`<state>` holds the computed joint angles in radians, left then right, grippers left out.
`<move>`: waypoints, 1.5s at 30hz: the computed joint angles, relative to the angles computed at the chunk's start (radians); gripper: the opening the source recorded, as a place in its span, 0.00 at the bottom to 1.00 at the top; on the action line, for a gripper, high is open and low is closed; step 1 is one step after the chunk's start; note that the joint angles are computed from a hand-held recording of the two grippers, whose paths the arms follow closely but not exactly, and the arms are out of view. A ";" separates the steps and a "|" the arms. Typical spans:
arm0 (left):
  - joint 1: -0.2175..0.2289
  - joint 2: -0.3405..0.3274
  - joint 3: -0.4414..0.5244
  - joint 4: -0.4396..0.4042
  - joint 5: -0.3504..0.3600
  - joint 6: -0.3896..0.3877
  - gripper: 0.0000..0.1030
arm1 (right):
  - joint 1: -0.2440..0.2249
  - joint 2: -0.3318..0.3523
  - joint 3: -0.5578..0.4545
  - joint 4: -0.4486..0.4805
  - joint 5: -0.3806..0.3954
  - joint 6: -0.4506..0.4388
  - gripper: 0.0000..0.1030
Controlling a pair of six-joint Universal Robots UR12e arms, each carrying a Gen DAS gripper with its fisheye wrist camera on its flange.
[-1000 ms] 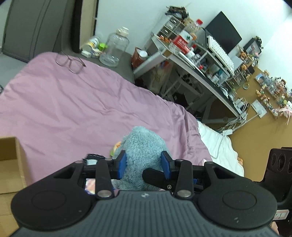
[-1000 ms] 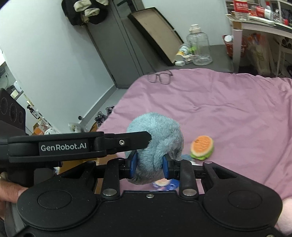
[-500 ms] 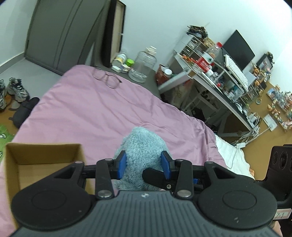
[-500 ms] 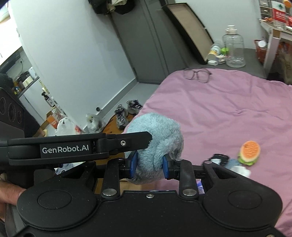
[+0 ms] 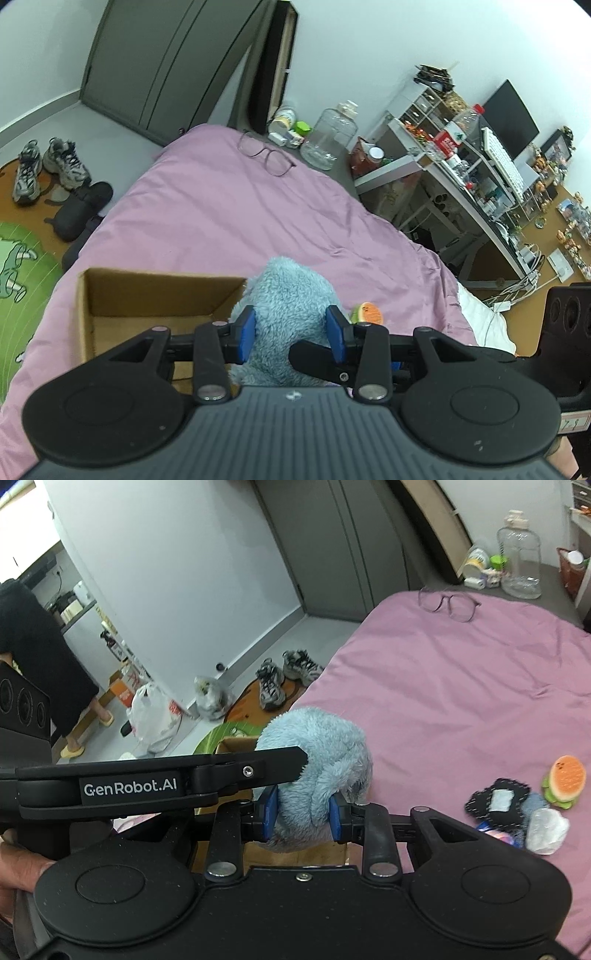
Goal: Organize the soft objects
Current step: 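Carry the grey-blue plush with the right gripper into the cardboard box and release, then grasp the bubble-wrap bag with the left gripper while the right gripper grasps the white tissue bundle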
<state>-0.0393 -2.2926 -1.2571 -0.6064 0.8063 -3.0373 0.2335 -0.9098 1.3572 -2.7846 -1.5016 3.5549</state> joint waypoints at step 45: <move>-0.052 0.060 -0.079 0.041 0.228 -0.001 0.79 | -0.037 -0.152 0.221 0.028 -0.110 0.040 0.87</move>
<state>-0.0915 -2.2331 -1.3358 -0.5655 1.0347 -3.0385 0.1961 -1.0616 1.5779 -2.7571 -1.6120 3.5952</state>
